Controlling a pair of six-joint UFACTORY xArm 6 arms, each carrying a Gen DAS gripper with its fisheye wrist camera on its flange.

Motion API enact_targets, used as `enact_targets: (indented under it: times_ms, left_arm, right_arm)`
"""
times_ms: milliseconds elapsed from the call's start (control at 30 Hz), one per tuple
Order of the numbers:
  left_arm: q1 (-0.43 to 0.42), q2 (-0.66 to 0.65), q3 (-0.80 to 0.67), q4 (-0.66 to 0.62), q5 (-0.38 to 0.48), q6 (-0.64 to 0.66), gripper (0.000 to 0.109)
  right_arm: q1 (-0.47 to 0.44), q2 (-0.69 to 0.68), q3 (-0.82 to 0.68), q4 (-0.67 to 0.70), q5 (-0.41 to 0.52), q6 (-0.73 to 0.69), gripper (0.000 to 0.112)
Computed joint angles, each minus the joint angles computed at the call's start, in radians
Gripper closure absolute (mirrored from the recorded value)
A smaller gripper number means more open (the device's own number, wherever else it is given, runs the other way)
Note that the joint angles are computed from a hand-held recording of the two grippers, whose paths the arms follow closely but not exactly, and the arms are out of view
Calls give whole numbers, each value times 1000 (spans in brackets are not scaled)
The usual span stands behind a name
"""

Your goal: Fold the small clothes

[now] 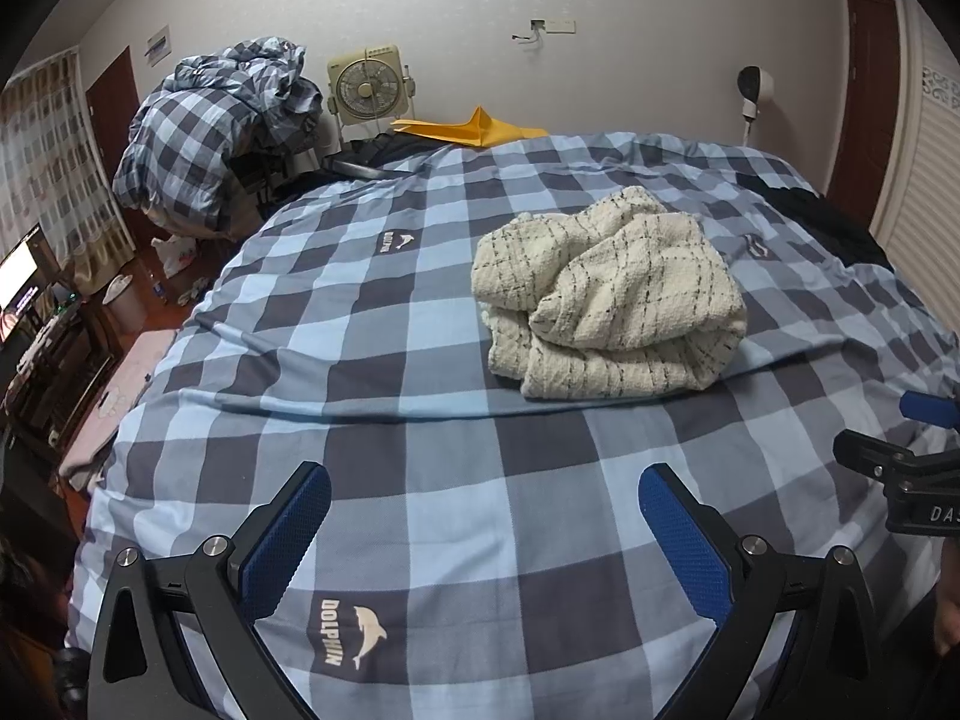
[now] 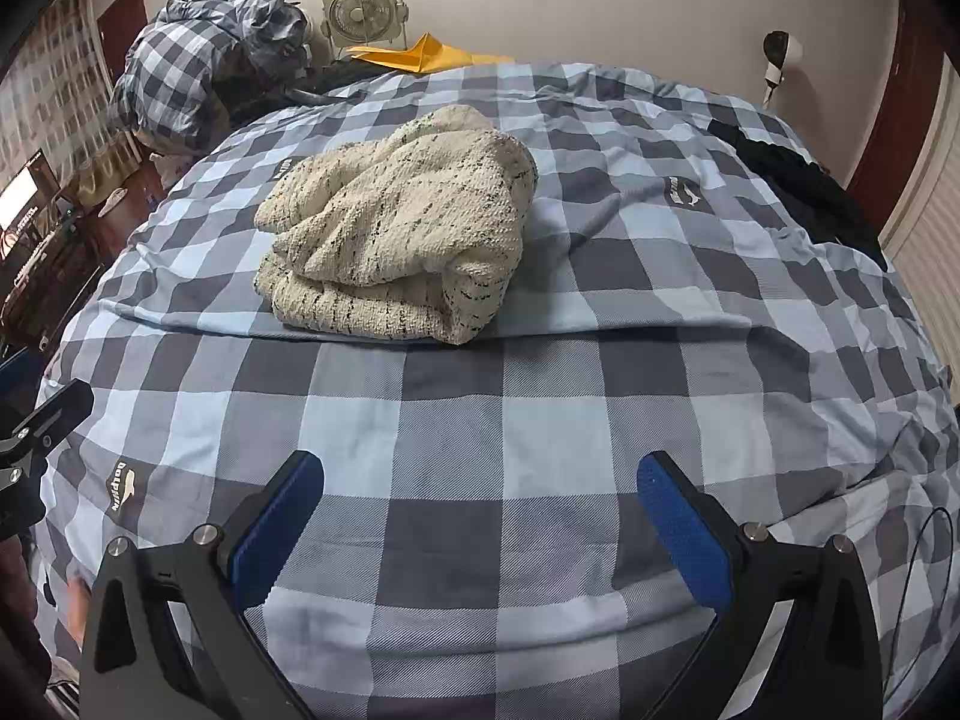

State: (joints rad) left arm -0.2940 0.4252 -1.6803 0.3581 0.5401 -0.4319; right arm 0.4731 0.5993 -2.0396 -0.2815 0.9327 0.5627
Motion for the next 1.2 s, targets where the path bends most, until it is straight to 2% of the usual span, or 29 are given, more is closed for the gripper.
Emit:
enact_targets:
  times_ms: [467, 733, 933, 1200]
  left_arm:
    - [12, -2, 3, 19, 4, -10, 6]
    - [16, -2, 0, -45, 0, 45, 6]
    - [3, -3, 7, -47, -14, 75, 6]
    - [2, -12, 8, 64, -21, -50, 6]
  right_arm:
    - [0, 1, 0, 1, 1, -2, 10]
    - [1, -1, 3, 2, 1, -2, 10]
    - [1, -3, 6, 4, 1, -3, 10]
    - [1, -1, 3, 4, 5, -5, 10]
